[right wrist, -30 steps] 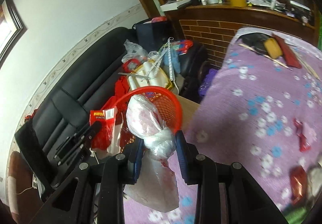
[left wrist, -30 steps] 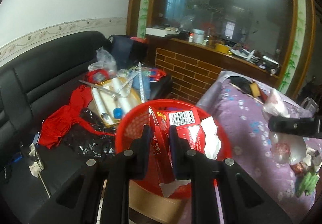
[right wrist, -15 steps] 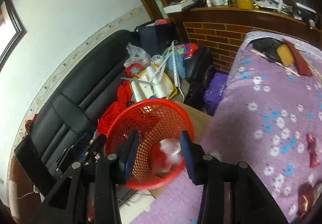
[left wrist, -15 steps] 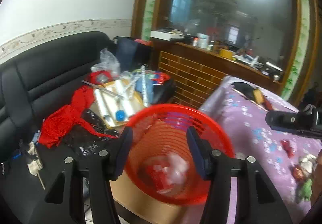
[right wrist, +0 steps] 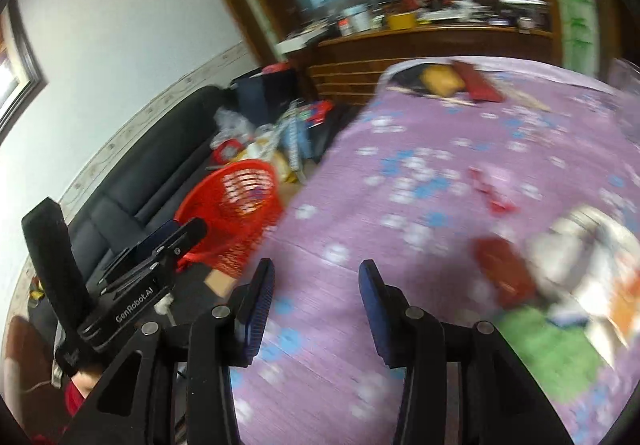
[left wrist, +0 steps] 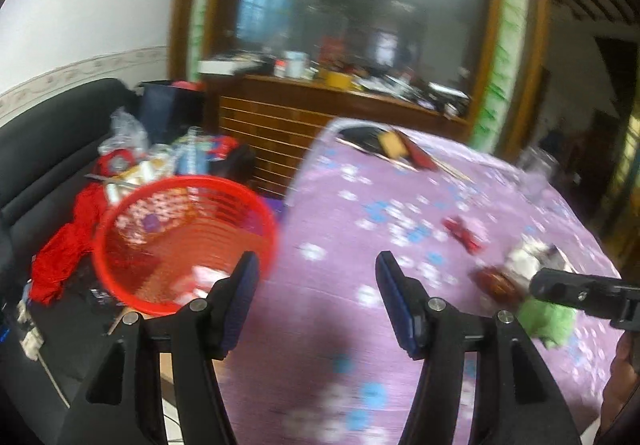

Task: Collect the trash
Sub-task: 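Grasp the green towel with the left gripper while the right gripper grasps a white medicine box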

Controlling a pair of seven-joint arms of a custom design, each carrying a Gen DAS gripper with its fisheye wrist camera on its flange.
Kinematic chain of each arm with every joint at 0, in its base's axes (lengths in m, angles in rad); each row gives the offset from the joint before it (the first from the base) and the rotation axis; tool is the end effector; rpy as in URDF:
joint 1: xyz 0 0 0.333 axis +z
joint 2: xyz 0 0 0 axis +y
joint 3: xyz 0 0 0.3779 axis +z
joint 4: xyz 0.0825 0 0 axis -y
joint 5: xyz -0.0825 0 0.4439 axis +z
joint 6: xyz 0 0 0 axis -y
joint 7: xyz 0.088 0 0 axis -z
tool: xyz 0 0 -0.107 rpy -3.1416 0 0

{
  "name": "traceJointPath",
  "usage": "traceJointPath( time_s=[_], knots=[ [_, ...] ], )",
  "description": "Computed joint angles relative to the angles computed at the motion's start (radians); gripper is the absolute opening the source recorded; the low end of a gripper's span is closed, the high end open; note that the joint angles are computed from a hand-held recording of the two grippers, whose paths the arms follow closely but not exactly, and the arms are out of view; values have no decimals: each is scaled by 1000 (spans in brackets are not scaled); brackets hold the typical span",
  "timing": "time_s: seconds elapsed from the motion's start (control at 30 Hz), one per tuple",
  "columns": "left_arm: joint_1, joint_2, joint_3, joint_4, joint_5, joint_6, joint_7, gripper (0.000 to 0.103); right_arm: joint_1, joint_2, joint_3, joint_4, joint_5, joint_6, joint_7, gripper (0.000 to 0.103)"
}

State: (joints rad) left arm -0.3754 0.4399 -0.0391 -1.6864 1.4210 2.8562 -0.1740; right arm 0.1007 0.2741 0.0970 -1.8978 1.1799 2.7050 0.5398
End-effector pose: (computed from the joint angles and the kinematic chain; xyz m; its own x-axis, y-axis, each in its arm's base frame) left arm 0.6839 -0.3550 0.4166 0.0049 -0.9909 0.1343 -0.5505 -0.1148 -0.8269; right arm 0.7057 0.1037 0.4264 0.3692 -0.8497 -0.3764 -0.7371 -0.0210 -0.6755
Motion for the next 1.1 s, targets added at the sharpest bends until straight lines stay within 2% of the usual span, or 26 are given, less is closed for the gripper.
traceJointPath(
  time_s=[0.13, 0.23, 0.37, 0.47, 0.57, 0.7, 0.77, 0.87, 0.9, 0.97, 1.03, 1.1],
  knots=[
    [-10, 70, -43, 76, -136, 17, 179, 59, -53, -36, -40, -48, 48, -5, 31, 49],
    [-39, 113, -48, 128, -200, 27, 270, 59, -71, -28, -82, -42, -8, 28, 169, 51],
    [-56, 154, -56, 173, -296, 34, 398, 59, -118, 38, -108, 40, -97, -67, 361, 55],
    [-63, 167, -59, 182, -366, 35, 477, 59, -145, 99, -104, 117, -151, -136, 448, 56],
    [-76, 171, -46, 182, -423, 35, 531, 59, -142, 162, -112, 196, -256, -177, 571, 56],
    [-87, 171, -31, 178, -475, 42, 571, 59, -120, 195, -110, 232, -366, -153, 646, 56],
    [-88, 173, -27, 178, -494, 44, 589, 59, -100, 191, -121, 220, -435, -123, 669, 46],
    [-64, 188, -62, 191, -555, 46, 661, 59, -119, 169, -93, 177, -426, -80, 616, 42],
    [-43, 197, -93, 197, -590, 51, 713, 59, -132, 160, -80, 162, -402, -71, 589, 39],
    [9, 221, -174, 212, -668, 72, 849, 61, -192, 119, -20, 110, -257, -43, 449, 38],
    [63, 255, -272, 242, -741, 60, 1005, 65, -218, 86, 3, 74, -133, -27, 332, 38],
    [77, 288, -324, 278, -778, 47, 1119, 68, -236, 38, 13, 26, 1, 0, 201, 38]
  ],
)
